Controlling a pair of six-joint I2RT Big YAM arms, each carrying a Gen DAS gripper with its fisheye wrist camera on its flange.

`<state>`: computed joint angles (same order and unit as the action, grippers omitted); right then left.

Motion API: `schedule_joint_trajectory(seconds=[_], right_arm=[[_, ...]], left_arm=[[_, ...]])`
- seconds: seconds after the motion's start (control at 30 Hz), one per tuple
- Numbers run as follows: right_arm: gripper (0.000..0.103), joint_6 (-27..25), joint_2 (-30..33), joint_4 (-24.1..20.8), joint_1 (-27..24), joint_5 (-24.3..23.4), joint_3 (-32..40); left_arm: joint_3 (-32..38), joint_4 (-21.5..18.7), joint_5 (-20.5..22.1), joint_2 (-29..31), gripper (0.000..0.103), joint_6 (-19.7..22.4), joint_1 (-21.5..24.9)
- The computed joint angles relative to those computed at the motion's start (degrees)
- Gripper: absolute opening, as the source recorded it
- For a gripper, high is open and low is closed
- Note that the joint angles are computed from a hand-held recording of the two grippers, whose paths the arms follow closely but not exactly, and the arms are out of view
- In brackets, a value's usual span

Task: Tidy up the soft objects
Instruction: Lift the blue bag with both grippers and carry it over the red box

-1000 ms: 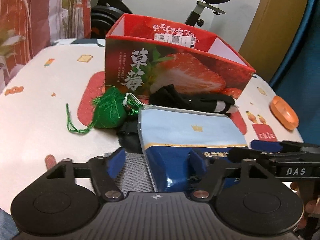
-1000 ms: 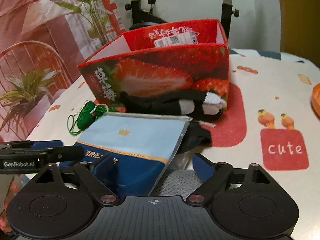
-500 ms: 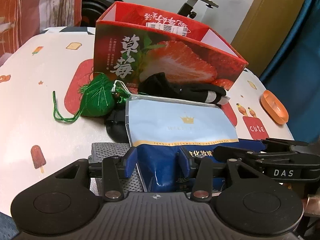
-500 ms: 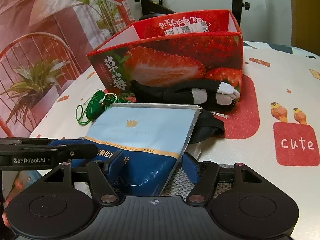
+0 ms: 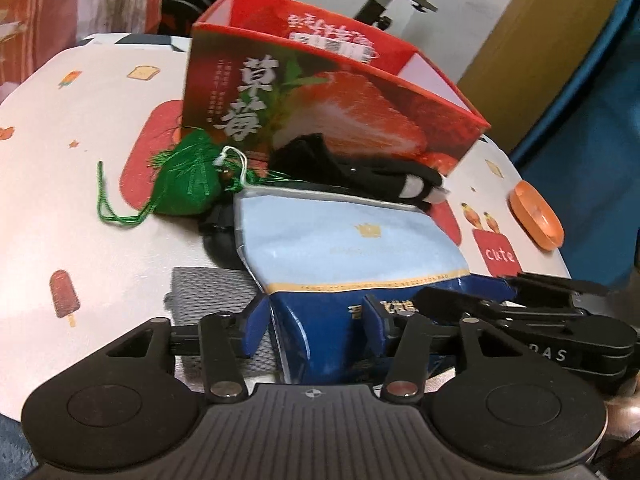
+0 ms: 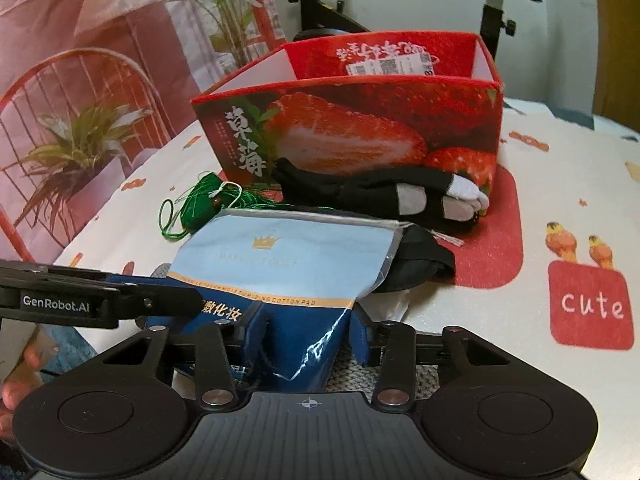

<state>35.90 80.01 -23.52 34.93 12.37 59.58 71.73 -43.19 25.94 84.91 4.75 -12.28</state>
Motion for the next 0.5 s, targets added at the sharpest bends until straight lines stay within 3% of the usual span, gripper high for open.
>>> schedule_joint_trajectory(seconds=[0.23, 0.5], right_arm=[[0.029, -1.52, -1.05, 1.46, 0.67, 1.13, -0.41], [0.027, -5.0, -2.28, 3.64, 1.79, 5.24, 0.11]], left_arm=[[-1.8, 3.58, -0.4, -2.16, 0.048, 0.18, -0.22], [-2.96, 9.07, -0.91, -4.87, 0.041, -0.54, -0.46]])
